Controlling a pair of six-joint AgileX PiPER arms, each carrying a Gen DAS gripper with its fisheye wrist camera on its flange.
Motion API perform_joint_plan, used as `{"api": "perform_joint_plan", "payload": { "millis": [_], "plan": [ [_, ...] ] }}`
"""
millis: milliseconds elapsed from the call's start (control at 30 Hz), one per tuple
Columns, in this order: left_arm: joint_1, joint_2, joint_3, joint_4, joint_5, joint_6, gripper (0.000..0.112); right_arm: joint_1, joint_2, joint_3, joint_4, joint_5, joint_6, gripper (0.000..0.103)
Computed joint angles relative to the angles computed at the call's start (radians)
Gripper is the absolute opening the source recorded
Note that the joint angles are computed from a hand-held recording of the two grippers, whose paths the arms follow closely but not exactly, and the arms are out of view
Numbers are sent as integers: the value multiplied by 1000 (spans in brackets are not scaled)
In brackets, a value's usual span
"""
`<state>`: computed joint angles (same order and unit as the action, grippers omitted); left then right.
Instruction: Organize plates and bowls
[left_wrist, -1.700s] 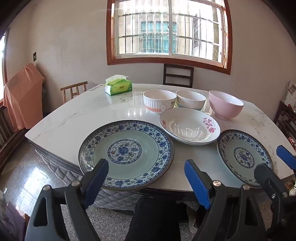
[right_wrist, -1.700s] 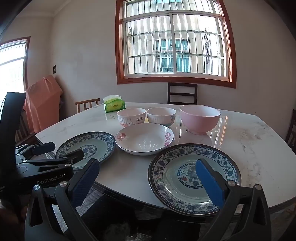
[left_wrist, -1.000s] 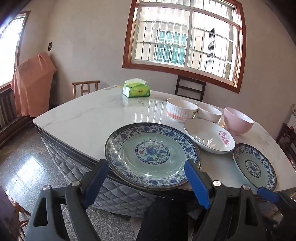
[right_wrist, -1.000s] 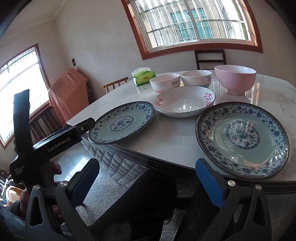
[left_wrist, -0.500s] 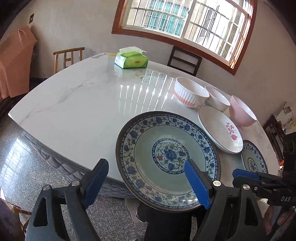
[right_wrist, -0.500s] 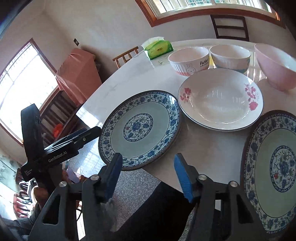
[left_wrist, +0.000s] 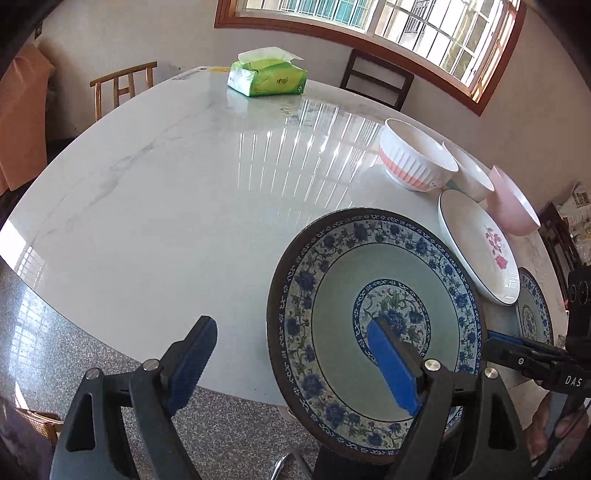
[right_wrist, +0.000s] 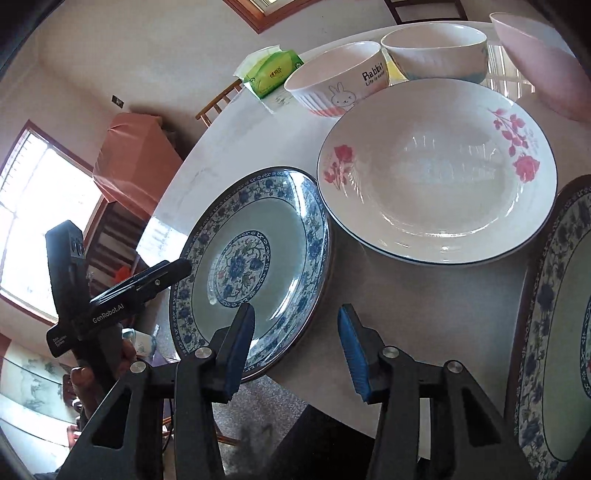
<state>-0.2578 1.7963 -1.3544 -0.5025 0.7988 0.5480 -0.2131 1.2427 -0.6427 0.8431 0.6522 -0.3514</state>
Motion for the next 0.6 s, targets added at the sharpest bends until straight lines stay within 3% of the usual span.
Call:
{"api": "perform_joint_plan", "payload": {
  "millis": [67,167,200,267,400,600],
  "plan": [
    [-2,14,-18,14,18,-5,80,-12,14,0,31,3,-32,45],
    [-9,37,-48,46,49,-31,46,-5,26,-13,24,3,-29,41],
    [-14,34,-47,66,42,-44,30,-9,34,-15,31,7,-46,36],
    [-5,41,-61,58,56,-52,29,8,48,-26,18,5,-43,29],
    [15,45,-66,39,56,-40,28,59,38,-36,-82,-48,32,23],
    [35,65,-99,31,48,-54,27,111,60,-54,-167,-114,81,23]
  ]
}}
